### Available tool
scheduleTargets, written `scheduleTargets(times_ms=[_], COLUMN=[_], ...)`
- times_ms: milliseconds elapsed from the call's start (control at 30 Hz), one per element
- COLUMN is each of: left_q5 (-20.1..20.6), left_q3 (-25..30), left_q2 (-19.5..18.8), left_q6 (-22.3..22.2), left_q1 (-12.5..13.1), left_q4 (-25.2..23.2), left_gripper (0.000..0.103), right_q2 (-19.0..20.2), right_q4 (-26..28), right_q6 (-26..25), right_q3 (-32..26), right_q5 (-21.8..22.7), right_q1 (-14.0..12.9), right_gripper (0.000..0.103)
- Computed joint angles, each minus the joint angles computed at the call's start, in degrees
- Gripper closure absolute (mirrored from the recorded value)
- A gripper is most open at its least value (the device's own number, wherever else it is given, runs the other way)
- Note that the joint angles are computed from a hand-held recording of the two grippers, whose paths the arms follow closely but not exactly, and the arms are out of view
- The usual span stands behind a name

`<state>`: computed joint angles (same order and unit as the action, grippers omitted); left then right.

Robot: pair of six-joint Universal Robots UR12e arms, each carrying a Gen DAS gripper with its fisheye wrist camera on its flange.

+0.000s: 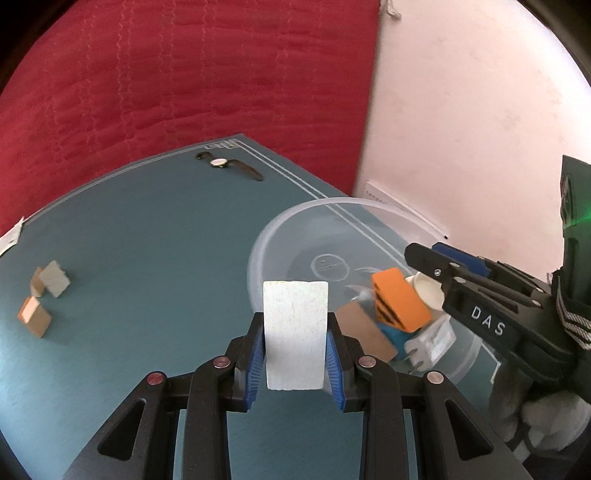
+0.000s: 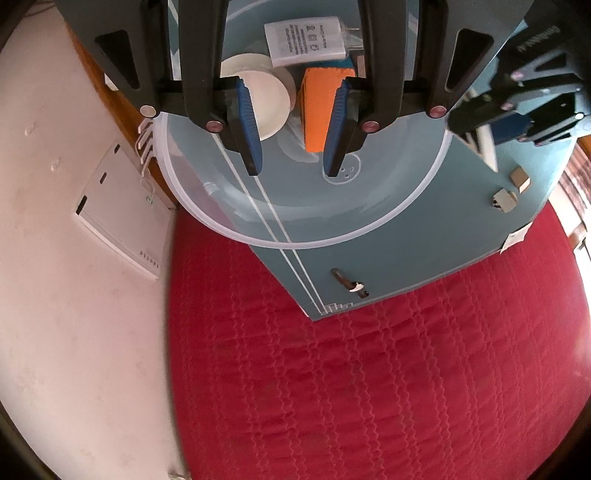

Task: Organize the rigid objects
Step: 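Lower the orange block into the bowl with the right gripper while the left lowers the tile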

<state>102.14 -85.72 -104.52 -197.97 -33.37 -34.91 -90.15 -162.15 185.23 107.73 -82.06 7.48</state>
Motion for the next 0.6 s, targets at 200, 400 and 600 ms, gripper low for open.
scheduleTargets(times_ms=[200, 400, 600], left_q5=[-1.38, 1.23, 3.15], left_q3=[0.11, -0.59, -1.71], left_q2=[-0.53, -0.11, 0.78], left_q6=[0.88, -0.99, -3.27], left_q1=[0.13, 0.64, 1.10], left_q4=[1.61, 1.48, -0.30], left_gripper=[0.058, 0.034, 0.034], right_q2=[-0.06, -0.19, -0.26], right_q4=[0.42, 0.89, 0.96], right_q6=[-0.01, -0.35, -1.56], right_q3=[-0.04, -0.10, 0.07], right_q5=[0.50, 0.46, -0.21], right_q1=[-0.02, 0.06, 0.75], right_gripper=[0.067, 0.067, 0.067])
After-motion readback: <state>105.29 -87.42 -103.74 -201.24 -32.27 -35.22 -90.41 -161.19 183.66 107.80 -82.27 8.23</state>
